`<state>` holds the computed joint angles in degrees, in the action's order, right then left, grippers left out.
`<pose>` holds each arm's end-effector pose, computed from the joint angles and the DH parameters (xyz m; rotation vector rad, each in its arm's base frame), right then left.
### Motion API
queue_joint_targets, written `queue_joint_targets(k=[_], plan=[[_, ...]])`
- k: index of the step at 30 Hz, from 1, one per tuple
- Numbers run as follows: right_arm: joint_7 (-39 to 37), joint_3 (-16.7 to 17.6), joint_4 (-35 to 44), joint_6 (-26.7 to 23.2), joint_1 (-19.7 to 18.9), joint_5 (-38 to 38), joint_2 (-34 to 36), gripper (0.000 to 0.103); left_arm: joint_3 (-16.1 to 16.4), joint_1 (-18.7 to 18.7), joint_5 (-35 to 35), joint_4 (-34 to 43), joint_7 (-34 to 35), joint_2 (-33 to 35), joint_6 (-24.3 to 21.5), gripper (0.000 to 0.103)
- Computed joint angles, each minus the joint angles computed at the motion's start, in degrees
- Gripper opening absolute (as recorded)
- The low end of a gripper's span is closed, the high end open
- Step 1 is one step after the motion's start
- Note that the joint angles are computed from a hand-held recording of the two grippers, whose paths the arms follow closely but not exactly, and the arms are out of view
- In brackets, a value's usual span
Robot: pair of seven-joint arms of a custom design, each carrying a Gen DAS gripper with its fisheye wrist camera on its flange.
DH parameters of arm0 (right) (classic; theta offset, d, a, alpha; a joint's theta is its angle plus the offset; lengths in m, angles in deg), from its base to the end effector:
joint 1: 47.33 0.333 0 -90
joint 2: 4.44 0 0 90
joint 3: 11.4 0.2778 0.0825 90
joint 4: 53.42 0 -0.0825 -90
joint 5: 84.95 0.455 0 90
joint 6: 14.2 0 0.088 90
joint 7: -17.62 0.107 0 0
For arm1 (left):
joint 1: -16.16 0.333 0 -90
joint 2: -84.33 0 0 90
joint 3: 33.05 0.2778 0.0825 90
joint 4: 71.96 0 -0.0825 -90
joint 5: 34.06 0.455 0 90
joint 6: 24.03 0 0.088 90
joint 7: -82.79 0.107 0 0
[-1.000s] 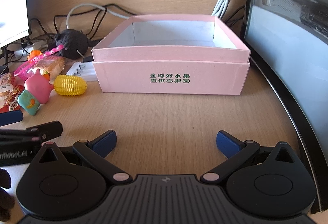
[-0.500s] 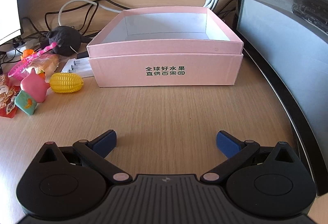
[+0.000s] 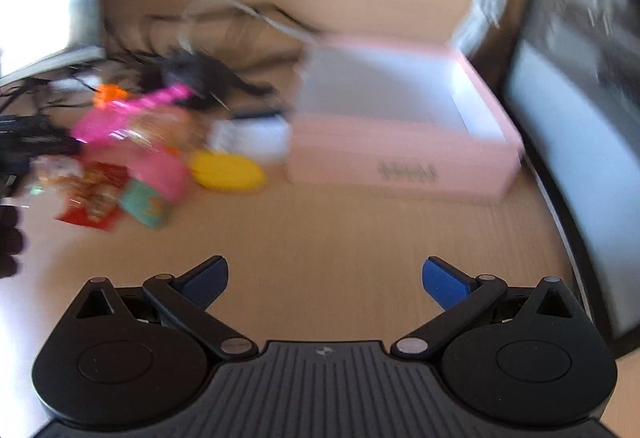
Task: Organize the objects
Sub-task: 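Grasp the packaged bread roll with the left gripper while the right grasps the pink strainer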
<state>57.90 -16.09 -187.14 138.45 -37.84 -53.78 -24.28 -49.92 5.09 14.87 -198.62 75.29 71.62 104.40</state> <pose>0.5663 0.0311 0.4803 -2.1260 1.1962 -0.5586 0.5264 -0.2572 0.4361 -2.1935 0.9700 -0.5583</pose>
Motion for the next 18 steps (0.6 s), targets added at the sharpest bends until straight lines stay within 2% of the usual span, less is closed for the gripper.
queue_joint_targets(k=[2, 4, 6, 9, 12, 15, 18], plan=[[-8.76, -1.95, -1.87, 3.74, 4.39, 6.38, -2.37, 0.103, -0.25, -0.22, 0.33, 0.27, 0.92, -0.02, -1.15, 0.067], [-21.61, -5.30, -1.60, 5.72, 10.51, 14.90, -2.87, 0.103, -0.12, -0.66, -0.51, -1.94, 0.80, -2.56, -0.07, 0.065], [-29.04, -6.20, 1.79, 1.15, 12.68, 18.32, -0.69, 0.103, -0.64, -1.22, -3.22, -5.38, -2.73, -7.03, -0.22, 0.064], [-33.28, -4.55, 9.38, -6.87, 12.99, 18.97, 5.82, 0.103, -2.35, -2.56, -5.66, -10.76, -3.34, -14.48, -1.27, 0.064], [-42.21, -2.14, 16.64, -10.66, 13.55, 20.01, 12.79, 0.103, -3.63, -4.92, -9.41, -16.99, -4.32, -23.19, -1.05, 0.064], [-40.44, 1.21, 25.86, -17.42, 12.35, 12.79, 20.52, 0.103, -5.64, -7.06, -13.41, -20.48, -5.78, -29.22, -4.06, 0.064], [-38.37, 4.38, 31.81, -18.08, 11.78, 8.57, 25.97, 0.103, -7.13, -8.49, -17.03, -22.16, -9.36, -32.34, -7.34, 0.064]])
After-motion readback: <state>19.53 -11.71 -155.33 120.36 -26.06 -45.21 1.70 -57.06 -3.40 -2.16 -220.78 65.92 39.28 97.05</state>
